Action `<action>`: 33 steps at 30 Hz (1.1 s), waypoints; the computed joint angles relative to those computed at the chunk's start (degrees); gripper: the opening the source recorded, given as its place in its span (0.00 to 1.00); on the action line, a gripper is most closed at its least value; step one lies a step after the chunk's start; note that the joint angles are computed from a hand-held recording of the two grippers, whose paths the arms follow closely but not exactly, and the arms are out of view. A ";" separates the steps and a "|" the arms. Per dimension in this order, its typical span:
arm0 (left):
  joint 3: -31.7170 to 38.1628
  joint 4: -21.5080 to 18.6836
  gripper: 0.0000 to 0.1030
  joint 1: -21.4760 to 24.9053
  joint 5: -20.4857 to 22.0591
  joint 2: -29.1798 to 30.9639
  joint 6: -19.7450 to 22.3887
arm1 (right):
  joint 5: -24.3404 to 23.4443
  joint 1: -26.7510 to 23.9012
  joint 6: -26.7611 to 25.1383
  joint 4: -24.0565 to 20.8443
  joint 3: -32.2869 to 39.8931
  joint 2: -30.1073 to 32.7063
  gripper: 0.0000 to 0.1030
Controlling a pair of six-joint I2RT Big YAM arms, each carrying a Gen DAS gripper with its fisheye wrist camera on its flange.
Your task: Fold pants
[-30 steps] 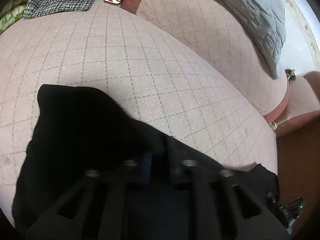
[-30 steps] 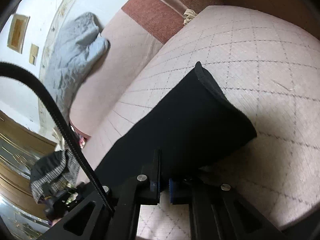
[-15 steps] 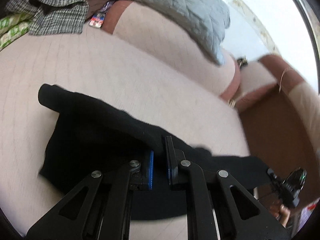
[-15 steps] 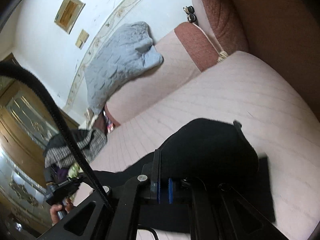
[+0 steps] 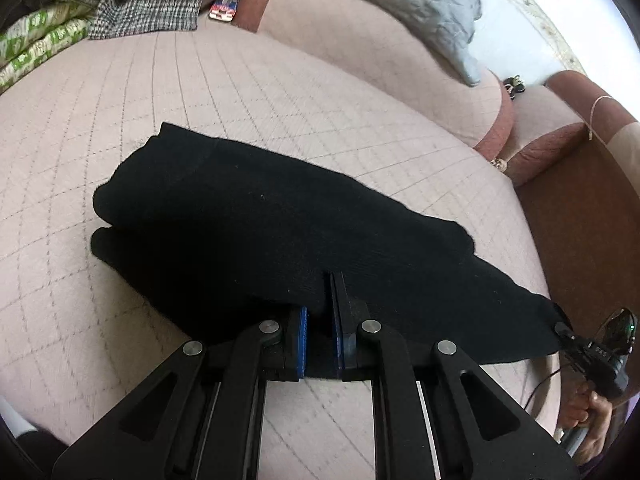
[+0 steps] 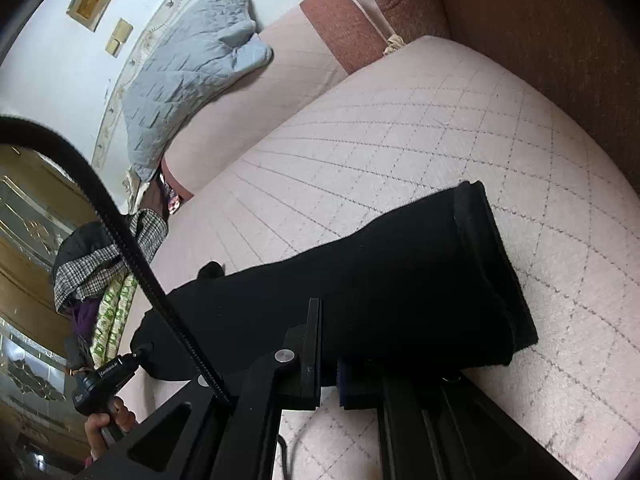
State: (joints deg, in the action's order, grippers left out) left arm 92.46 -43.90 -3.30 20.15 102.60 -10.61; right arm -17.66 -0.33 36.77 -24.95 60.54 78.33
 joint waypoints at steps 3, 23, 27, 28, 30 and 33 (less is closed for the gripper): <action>-1.94 1.06 0.09 -0.11 0.50 -1.63 -0.99 | 1.21 0.09 -0.26 -1.65 0.61 0.30 0.04; -6.05 2.14 0.09 -1.54 -4.97 -2.35 0.17 | 2.57 -0.82 -0.07 -9.09 3.88 4.37 0.04; -6.35 2.18 0.11 -2.00 -6.59 -2.93 0.91 | 6.80 0.45 -2.63 -13.57 5.85 3.88 0.12; -6.27 1.93 0.11 -2.01 -6.70 -3.01 0.83 | 7.91 0.71 -3.45 -14.86 6.23 3.60 0.13; -6.39 1.51 0.13 -1.67 -6.18 -3.44 0.31 | 9.20 0.92 -4.58 -16.04 6.32 2.80 0.17; -7.08 1.35 0.25 -1.46 -7.91 -4.54 0.62 | 10.92 1.04 -5.66 -17.01 5.88 1.15 0.19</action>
